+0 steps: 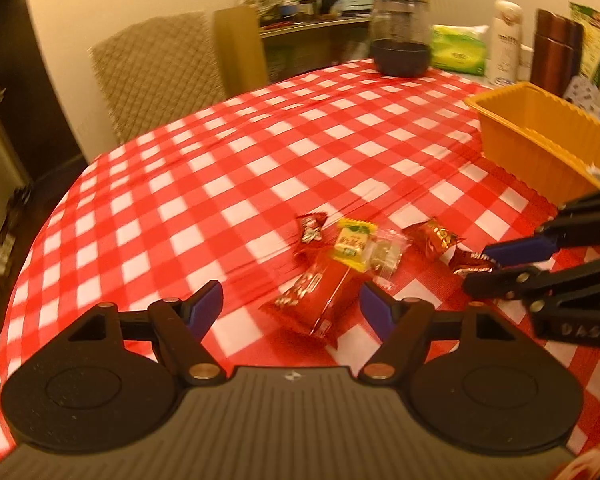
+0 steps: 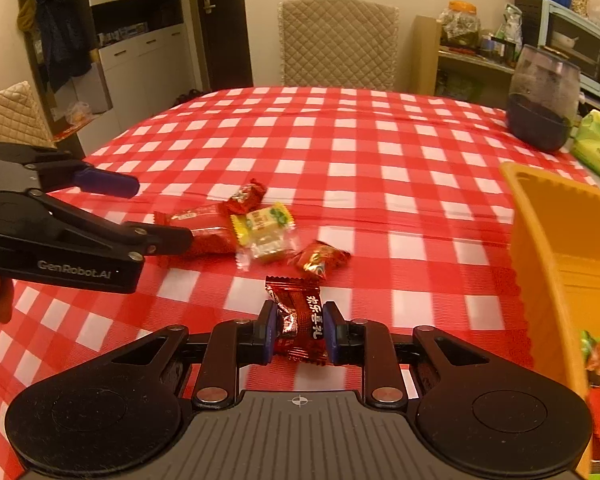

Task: Organize snacks
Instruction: 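Grasp the large red packet with the left tool while the right tool grasps a dark red candy, then carry the red packet and dark red candy over the orange tray with both tools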

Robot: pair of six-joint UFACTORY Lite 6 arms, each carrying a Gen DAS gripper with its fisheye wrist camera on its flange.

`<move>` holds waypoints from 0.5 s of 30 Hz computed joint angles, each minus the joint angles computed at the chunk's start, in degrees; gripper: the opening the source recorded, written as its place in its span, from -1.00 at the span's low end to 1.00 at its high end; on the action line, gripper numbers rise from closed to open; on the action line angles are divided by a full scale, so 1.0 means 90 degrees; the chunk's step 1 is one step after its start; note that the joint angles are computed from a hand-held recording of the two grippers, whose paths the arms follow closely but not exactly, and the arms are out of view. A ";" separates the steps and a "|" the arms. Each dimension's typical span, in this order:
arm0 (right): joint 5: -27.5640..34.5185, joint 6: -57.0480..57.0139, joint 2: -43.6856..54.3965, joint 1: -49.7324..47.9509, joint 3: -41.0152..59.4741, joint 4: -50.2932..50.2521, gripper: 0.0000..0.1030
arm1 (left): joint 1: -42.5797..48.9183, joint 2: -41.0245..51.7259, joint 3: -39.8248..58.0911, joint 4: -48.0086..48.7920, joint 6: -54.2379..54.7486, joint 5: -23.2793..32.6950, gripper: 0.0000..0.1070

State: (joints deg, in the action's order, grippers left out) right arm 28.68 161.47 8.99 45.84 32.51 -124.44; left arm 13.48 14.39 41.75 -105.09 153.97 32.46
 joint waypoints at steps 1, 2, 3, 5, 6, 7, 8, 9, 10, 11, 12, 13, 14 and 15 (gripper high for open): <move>-0.0020 -0.0014 -0.0065 -0.0028 -0.0046 0.0021 -0.52 | -0.0073 0.0084 0.0041 -0.0065 0.0125 -0.0013 0.32; -0.0031 0.0015 -0.0122 -0.0061 -0.0091 0.0005 -0.52 | -0.0143 0.0164 0.0074 -0.0128 0.0248 -0.0041 0.29; -0.0048 -0.0032 -0.0167 -0.0068 -0.0101 0.0066 -0.52 | -0.0211 0.0247 0.0109 -0.0196 0.0364 -0.0069 0.22; -0.0061 -0.0046 -0.0209 -0.0101 -0.0130 0.0080 -0.52 | -0.0333 0.0403 0.0175 -0.0312 0.0543 -0.0128 0.15; -0.0074 -0.0029 -0.0232 -0.0118 -0.0145 0.0061 -0.52 | -0.0373 0.0467 0.0201 -0.0337 0.0593 -0.0140 0.11; -0.0083 -0.0026 -0.0242 -0.0106 -0.0153 0.0063 -0.52 | -0.0401 0.0504 0.0197 -0.0388 0.0659 -0.0140 0.09; -0.0108 -0.0031 -0.0248 -0.0111 -0.0159 0.0029 -0.52 | -0.0433 0.0532 0.0196 -0.0452 0.0714 -0.0143 0.01; -0.0145 -0.0061 -0.0234 -0.0109 -0.0150 0.0004 -0.52 | -0.0461 0.0549 0.0193 -0.0491 0.0733 -0.0146 -0.09; -0.0176 -0.0061 -0.0233 -0.0109 -0.0159 -0.0054 -0.52 | -0.0482 0.0558 0.0191 -0.0480 0.0701 -0.0154 -0.16; -0.0144 0.0002 -0.0188 -0.0082 -0.0162 -0.0118 -0.52 | -0.0507 0.0560 0.0189 -0.0439 0.0622 -0.0185 -0.26; -0.0114 0.0010 -0.0173 -0.0054 -0.0189 -0.0122 -0.52 | -0.0539 0.0544 0.0170 -0.0435 0.0560 -0.0242 -0.31; -0.0098 0.0008 -0.0161 -0.0040 -0.0212 -0.0128 -0.52 | -0.0560 0.0487 0.0141 -0.0345 0.0430 -0.0312 -0.34; -0.0086 0.0087 -0.0129 -0.0056 -0.0238 -0.0223 -0.52 | -0.0583 0.0432 0.0100 -0.0301 0.0339 -0.0355 -0.41; -0.0088 0.0192 -0.0116 -0.0079 -0.0271 -0.0332 -0.52 | -0.0605 0.0363 0.0034 -0.0332 0.0294 -0.0388 -0.41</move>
